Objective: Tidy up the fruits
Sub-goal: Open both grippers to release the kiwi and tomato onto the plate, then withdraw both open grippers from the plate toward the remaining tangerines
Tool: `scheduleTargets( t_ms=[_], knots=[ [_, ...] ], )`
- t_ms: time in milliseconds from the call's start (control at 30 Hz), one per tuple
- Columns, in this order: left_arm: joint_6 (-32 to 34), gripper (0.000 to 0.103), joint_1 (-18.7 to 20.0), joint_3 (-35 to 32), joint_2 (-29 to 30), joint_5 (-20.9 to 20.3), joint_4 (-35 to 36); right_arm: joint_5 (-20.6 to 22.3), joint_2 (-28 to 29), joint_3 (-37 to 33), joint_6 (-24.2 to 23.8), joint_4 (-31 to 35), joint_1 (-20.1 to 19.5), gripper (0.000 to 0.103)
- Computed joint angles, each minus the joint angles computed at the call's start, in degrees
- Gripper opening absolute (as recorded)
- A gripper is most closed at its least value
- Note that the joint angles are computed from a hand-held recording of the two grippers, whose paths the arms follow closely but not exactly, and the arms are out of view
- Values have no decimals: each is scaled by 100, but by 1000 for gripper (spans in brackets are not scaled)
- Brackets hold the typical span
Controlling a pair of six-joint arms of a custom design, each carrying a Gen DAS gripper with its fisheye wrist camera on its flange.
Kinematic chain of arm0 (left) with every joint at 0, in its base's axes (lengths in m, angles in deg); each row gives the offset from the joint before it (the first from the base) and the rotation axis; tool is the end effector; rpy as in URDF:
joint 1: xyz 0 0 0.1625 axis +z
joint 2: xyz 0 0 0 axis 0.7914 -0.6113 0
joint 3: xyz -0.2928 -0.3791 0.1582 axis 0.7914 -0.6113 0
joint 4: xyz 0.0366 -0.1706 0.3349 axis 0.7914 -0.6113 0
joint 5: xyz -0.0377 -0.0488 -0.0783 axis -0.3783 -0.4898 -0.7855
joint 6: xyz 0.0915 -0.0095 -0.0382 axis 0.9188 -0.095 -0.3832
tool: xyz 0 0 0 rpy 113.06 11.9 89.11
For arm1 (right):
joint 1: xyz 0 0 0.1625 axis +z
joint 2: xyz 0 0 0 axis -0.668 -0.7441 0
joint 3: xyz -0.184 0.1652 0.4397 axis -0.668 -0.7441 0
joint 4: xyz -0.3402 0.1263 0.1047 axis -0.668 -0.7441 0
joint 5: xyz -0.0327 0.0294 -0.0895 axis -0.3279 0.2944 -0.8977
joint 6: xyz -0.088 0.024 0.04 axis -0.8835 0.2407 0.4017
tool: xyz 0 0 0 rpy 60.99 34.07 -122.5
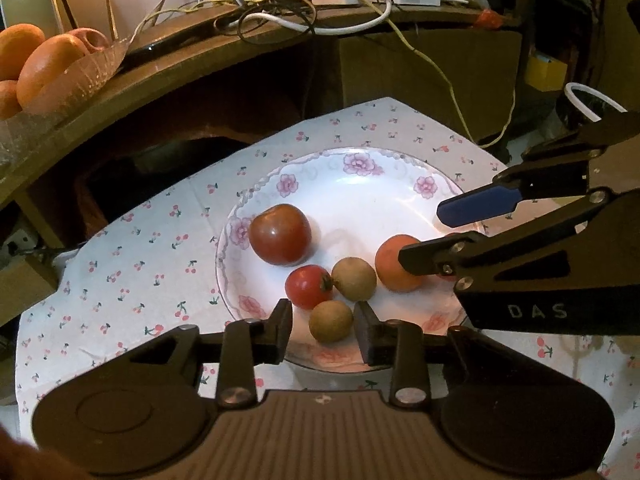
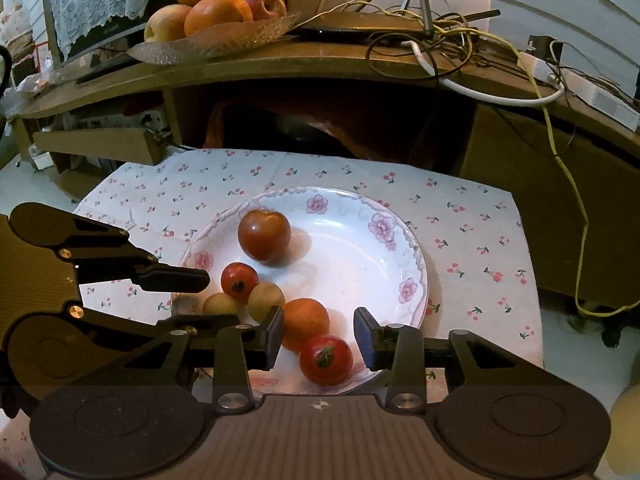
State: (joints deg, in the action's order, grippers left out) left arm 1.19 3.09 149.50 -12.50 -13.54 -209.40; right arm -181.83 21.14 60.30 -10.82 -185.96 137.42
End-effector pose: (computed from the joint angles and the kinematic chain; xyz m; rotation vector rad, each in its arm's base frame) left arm -0.2372 -0.6872 0.0607 0.9952 2.2664 -0.5545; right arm 0.1539 -0.6652 0.1624 0.6887 -2.3394 0.7128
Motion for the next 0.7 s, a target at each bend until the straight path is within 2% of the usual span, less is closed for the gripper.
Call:
scheduleTargets(
  t_ms=[700],
  knots=[
    [54,42,-81,211,-161,75,-363,-36,-5,42,-32,-251,33,40]
  ],
)
